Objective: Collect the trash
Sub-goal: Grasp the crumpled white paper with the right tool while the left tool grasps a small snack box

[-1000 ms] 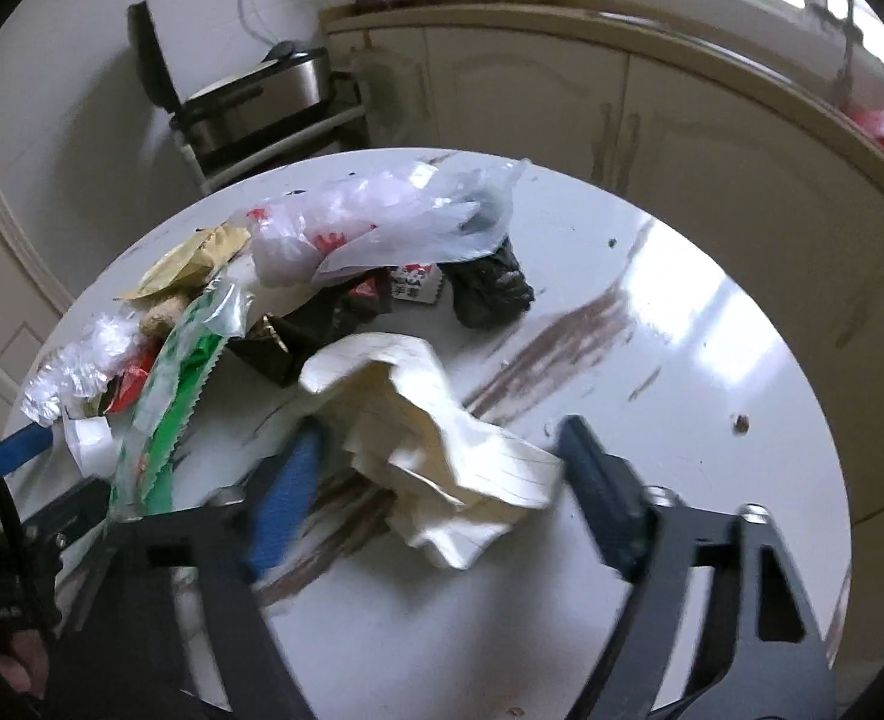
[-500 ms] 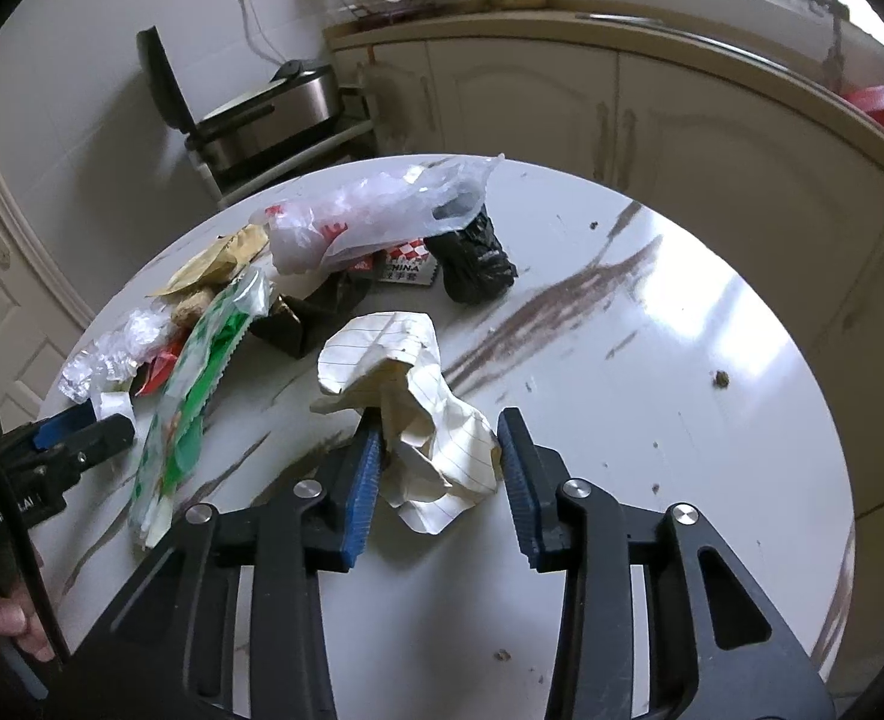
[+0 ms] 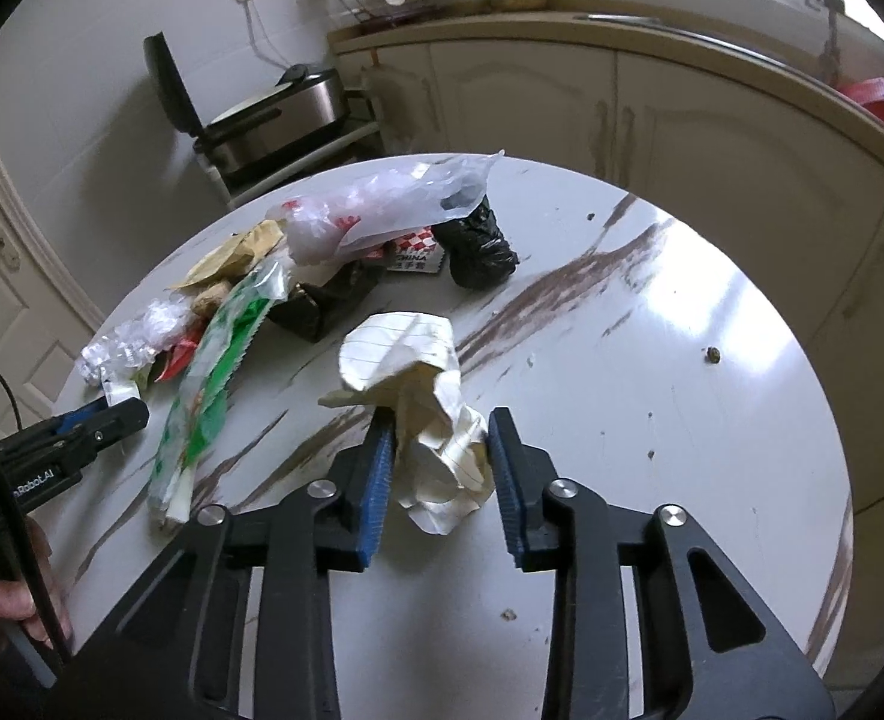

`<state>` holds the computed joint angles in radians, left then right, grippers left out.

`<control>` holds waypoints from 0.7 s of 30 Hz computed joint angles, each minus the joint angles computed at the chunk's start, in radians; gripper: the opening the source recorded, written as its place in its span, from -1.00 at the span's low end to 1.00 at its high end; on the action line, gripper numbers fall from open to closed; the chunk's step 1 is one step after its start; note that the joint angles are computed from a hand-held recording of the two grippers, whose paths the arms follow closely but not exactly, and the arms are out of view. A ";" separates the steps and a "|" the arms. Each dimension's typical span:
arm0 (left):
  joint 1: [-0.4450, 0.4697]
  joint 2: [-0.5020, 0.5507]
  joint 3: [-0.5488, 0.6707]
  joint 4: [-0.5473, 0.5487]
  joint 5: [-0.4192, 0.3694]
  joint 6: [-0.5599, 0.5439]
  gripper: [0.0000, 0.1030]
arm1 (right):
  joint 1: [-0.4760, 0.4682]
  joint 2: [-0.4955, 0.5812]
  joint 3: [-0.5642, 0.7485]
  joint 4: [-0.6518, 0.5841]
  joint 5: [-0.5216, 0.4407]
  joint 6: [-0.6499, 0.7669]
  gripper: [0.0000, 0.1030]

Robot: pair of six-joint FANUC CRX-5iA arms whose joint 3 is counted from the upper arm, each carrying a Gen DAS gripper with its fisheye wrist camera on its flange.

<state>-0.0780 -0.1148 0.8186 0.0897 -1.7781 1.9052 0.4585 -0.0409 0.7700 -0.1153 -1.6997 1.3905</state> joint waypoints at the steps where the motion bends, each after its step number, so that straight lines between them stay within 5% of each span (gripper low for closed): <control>1: 0.018 -0.013 -0.019 0.019 0.007 -0.007 -0.50 | -0.002 -0.003 -0.001 -0.004 -0.002 0.000 -0.47; 13: 0.067 -0.082 -0.075 0.061 0.015 -0.042 -0.52 | -0.046 -0.045 -0.028 -0.065 -0.015 -0.017 -0.53; 21: -0.047 -0.065 0.030 -0.038 -0.029 0.001 -0.53 | -0.076 -0.068 -0.028 -0.104 -0.020 -0.021 -0.59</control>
